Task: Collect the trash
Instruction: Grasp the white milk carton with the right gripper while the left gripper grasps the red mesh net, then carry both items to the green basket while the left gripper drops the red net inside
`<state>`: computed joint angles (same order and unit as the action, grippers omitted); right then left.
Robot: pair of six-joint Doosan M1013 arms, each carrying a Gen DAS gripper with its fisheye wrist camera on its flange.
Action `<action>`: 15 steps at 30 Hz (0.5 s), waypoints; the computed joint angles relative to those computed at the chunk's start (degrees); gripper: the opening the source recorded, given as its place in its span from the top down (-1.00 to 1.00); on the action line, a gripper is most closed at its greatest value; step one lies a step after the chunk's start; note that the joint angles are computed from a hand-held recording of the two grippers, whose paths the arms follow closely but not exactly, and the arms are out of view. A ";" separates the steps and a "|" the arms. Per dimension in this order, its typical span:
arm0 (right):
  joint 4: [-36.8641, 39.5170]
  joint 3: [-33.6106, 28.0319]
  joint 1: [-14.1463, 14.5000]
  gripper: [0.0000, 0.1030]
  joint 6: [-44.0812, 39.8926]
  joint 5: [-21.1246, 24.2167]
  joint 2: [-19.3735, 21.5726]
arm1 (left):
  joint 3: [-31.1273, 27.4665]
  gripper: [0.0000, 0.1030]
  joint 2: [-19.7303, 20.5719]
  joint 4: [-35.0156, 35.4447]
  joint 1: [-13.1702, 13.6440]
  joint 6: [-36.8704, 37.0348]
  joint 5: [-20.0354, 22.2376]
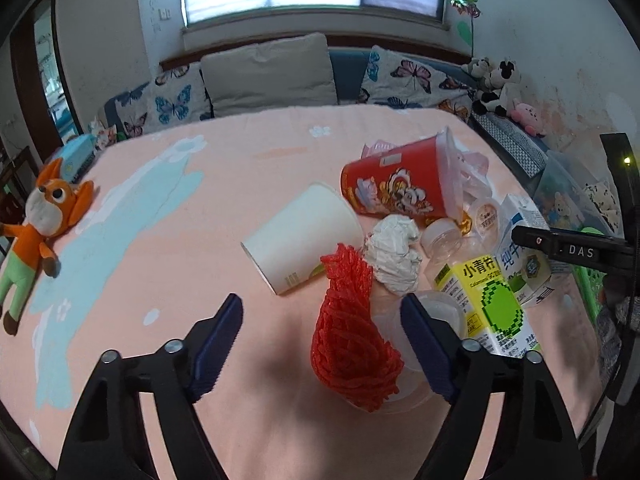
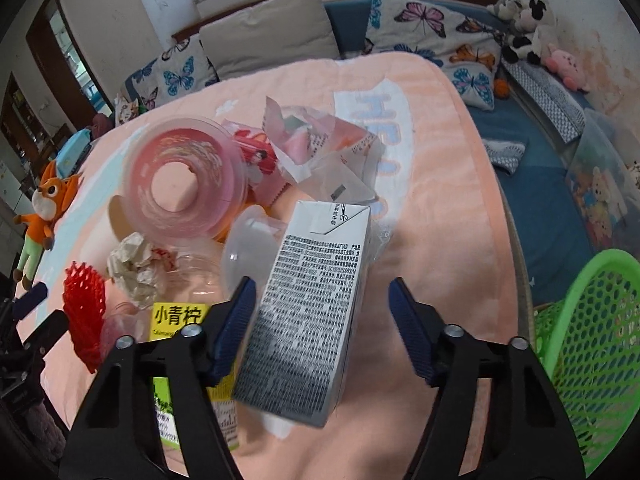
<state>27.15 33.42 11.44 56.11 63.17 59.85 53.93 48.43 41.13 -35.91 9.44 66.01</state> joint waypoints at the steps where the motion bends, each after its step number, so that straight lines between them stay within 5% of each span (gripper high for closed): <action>1: 0.04 -1.10 -0.04 -0.21 0.35 1.19 0.63 | 0.14 -0.37 0.01 -1.15 0.33 0.34 -0.78; 5: 0.49 -1.94 -0.11 0.04 0.38 2.55 0.92 | 1.46 -0.15 -0.27 -4.35 1.34 1.14 -4.89; 11: 0.94 1.03 -0.36 0.15 -0.54 0.70 -1.08 | 4.14 0.37 -1.23 -6.12 1.99 1.56 -11.27; 15: 1.40 4.29 -0.62 0.19 -0.58 -1.82 -3.11 | 5.57 0.54 -1.97 -5.58 1.90 2.44 -14.15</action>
<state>28.55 37.72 10.82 55.53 61.35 56.74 59.50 46.46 35.55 -34.01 11.88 51.86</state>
